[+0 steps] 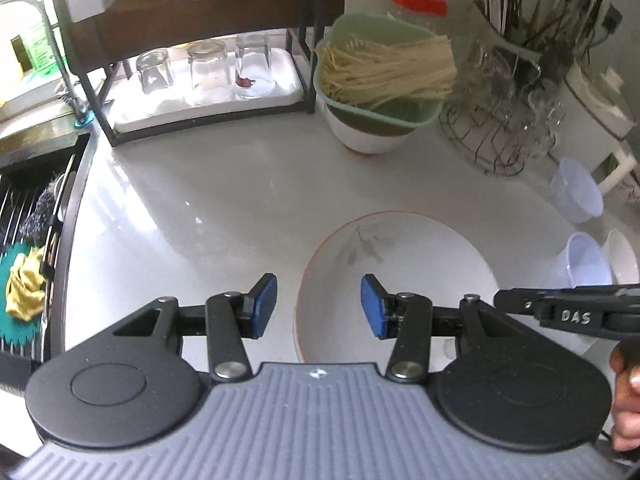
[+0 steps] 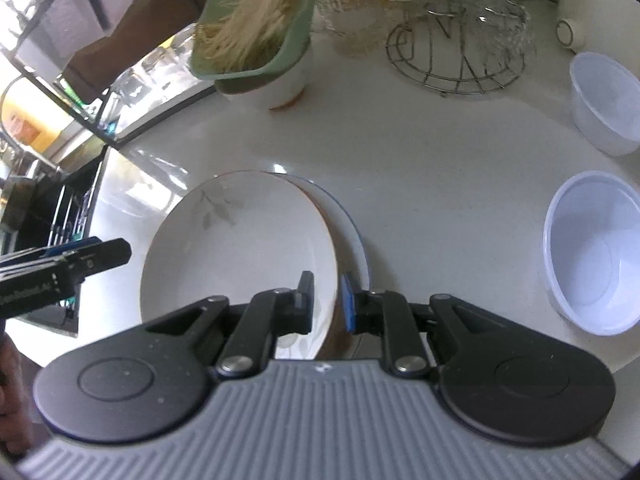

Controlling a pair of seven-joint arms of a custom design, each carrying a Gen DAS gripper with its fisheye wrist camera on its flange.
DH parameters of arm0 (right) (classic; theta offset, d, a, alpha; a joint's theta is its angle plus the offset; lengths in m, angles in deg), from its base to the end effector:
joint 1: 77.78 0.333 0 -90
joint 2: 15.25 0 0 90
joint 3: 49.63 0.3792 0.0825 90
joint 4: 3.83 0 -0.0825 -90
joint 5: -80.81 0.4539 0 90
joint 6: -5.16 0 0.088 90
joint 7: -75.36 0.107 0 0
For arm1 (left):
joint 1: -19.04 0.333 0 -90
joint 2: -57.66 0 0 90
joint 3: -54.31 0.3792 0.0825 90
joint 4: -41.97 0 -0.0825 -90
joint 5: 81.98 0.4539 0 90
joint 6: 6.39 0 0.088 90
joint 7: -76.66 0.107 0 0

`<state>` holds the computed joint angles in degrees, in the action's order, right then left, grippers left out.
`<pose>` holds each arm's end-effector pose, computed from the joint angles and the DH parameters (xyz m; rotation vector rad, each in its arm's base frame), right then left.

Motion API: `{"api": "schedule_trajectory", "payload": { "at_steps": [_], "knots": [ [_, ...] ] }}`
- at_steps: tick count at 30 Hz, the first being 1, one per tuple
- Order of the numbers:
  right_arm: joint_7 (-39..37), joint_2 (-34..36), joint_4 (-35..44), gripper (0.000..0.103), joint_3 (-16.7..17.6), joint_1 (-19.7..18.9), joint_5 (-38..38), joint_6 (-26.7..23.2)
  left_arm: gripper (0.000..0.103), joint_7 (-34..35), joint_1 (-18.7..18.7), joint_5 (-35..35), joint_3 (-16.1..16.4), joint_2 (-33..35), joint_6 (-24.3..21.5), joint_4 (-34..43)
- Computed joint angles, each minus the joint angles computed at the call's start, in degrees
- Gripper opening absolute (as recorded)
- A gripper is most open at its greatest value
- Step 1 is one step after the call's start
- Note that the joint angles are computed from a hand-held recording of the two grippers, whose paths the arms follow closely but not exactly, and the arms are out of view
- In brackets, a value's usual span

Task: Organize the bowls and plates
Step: 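Open the right gripper and lift it away from the plate stack, then move the right gripper toward the light blue plastic bowls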

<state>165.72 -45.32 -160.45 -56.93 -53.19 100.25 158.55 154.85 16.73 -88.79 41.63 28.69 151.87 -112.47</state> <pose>0.4054 0.1159 0.4390 -1.8722 1.8199 -0.0466 0.4251 -0.1106 0.4612 -1.9748 1.9005 -0.6499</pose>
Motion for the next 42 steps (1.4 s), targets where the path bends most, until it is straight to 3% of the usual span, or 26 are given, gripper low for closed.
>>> {"api": "schedule_trajectory", "payload": {
  "at_steps": [10, 14, 25, 32, 42],
  "knots": [
    [-6.3, -9.1, -3.9, 0.019, -3.7, 2.8, -0.6, 5.4, 0.052, -8.1, -0.3, 0.1, -4.0, -10.2, -0.4, -2.7],
    [-8.2, -14.7, -6.0, 0.019, -5.6, 3.6, -1.8, 7.1, 0.052, -11.4, -3.0, -2.4, -3.5, -13.9, -1.5, -3.2],
    [-12.1, -30.6, -11.1, 0.019, -9.7, 2.2, -5.5, 2.9, 0.052, -25.2, -3.5, 0.2, -10.0, -25.2, -8.5, -4.3],
    [-12.5, -37.6, -13.7, 0.019, -8.5, -0.3, -6.5, 0.7, 0.052, -27.5, -6.4, 2.2, -10.3, -28.5, -12.4, -4.4],
    [-6.7, -39.5, -14.8, 0.019, -5.3, -2.8, -8.7, 1.5, 0.052, -23.1, -9.6, 1.4, -6.9, -27.1, -9.6, -5.2]
  ]
}}
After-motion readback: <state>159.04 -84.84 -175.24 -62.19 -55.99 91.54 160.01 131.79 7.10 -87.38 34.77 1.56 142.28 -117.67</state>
